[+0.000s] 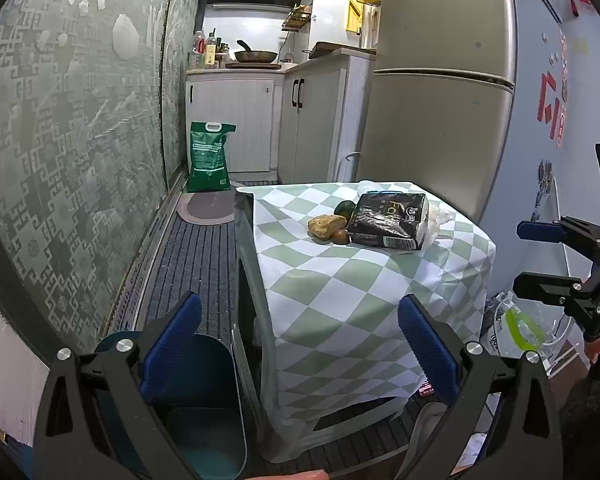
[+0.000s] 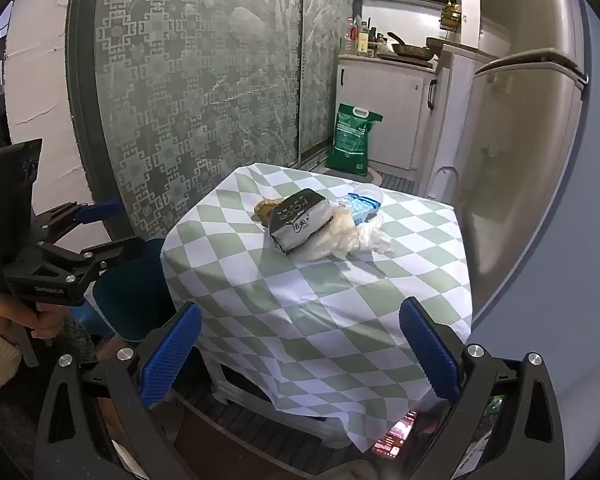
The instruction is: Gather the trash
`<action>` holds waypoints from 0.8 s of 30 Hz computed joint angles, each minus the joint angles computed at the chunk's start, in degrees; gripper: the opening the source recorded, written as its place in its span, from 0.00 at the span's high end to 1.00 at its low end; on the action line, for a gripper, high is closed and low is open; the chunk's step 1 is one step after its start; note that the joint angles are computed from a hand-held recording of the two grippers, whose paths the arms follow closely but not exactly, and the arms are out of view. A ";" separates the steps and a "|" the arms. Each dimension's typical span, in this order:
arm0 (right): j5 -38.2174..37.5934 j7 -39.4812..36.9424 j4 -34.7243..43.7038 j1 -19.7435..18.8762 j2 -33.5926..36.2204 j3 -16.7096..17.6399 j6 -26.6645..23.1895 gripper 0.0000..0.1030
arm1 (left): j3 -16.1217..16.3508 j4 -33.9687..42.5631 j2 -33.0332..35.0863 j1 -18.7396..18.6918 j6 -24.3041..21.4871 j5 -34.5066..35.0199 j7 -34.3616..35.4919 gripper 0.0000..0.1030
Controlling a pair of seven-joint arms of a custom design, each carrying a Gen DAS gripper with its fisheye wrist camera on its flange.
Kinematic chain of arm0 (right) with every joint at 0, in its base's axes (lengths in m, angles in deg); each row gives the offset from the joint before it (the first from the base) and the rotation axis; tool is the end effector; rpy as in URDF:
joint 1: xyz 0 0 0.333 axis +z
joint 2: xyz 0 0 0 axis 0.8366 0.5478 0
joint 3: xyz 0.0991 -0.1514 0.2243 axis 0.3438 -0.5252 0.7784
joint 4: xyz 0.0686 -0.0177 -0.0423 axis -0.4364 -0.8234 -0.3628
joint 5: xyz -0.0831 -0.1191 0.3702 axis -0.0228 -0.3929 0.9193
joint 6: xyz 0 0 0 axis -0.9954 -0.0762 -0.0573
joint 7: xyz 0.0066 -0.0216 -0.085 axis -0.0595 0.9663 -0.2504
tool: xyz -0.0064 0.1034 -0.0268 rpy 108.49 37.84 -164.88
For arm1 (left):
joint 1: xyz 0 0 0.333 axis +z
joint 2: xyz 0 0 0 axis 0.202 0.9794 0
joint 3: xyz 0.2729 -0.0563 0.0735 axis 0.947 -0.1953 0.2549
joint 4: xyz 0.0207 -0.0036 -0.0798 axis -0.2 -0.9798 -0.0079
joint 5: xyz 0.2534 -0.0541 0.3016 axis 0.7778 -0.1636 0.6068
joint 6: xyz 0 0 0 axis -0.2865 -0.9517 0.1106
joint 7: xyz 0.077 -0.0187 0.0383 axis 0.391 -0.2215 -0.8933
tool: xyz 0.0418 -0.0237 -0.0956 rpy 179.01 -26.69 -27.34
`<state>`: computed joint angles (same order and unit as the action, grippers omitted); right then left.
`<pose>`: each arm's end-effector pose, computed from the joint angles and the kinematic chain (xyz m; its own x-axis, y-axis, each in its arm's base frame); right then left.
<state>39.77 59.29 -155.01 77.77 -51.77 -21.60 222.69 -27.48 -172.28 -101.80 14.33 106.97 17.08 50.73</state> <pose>0.4243 0.3289 0.5164 0.4850 -0.8742 0.0235 -0.5236 -0.3118 -0.7928 0.4083 -0.2133 0.4847 -0.2278 -0.9703 0.0819 -0.5029 0.0453 -0.8631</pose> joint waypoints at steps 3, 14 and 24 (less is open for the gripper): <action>0.40 0.01 -0.21 0.08 -0.24 -0.17 -0.05 0.03 | 0.18 0.06 0.03 -0.18 -0.20 0.09 0.03 0.03; -1.15 1.48 -0.30 -0.74 -0.53 0.67 0.67 0.03 | 0.57 -0.40 -0.86 -0.80 -0.34 0.24 -0.20 0.03; -2.65 2.61 -0.37 -1.46 -0.79 1.18 1.51 0.03 | -0.09 0.21 -0.38 -0.20 -0.26 0.21 -0.20 0.03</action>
